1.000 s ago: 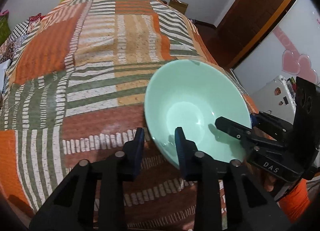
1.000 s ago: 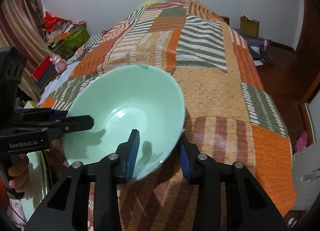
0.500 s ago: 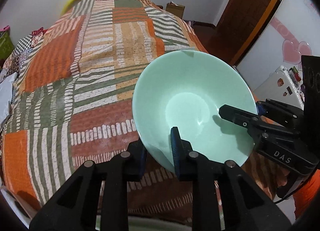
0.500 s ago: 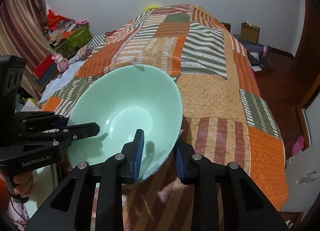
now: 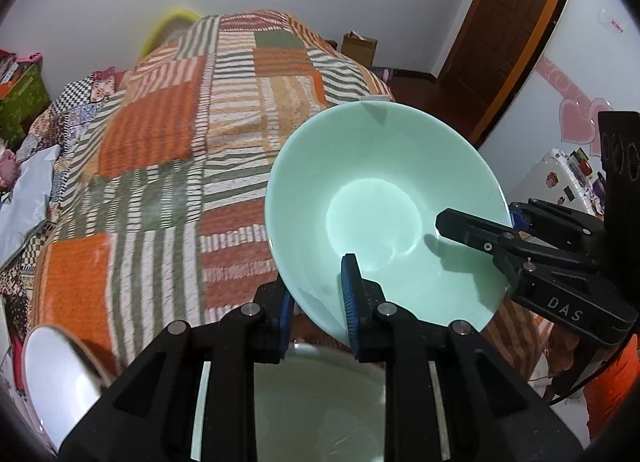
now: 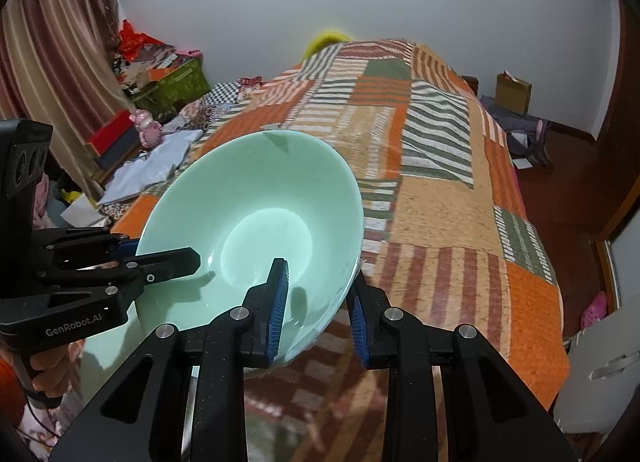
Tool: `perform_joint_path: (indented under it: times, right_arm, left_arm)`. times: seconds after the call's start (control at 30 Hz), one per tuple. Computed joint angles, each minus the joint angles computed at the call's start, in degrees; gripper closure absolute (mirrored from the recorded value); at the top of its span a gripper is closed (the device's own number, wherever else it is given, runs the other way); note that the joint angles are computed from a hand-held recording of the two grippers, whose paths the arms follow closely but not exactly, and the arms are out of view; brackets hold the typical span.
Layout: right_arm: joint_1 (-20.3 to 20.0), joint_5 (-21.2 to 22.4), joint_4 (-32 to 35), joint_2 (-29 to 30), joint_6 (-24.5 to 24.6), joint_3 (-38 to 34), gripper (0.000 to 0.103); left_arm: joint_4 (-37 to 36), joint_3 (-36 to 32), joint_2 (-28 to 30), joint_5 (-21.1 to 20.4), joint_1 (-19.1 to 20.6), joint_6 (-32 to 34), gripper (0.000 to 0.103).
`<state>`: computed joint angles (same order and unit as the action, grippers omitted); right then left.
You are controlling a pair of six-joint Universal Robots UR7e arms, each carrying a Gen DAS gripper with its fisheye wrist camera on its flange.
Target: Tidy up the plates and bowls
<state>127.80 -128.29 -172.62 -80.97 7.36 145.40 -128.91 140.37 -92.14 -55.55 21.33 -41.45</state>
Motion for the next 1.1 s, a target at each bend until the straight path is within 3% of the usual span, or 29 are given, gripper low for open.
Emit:
perform_joint_path:
  times: [0.43,0.73,1.1]
  right_arm:
    - [7.2,0.4,0.0,5.8,2.9,-3.3,0.077]
    - [10.6,3.1,-3.0,11.3,2.9,-5.1,0.077]
    - [12.4,7.4,-5.8,17.8,2.7,-7.6,0.077]
  left_arm:
    - [20.7,1.6,-17.4,3.0,-8.8,-12.9,0.081]
    - [43.6,-0.1,-29.9,3.6,-17.0,-27.4,0.081]
    - [66.7,-3.1,-40.3,1.4,-25.8,-43.3,0.081]
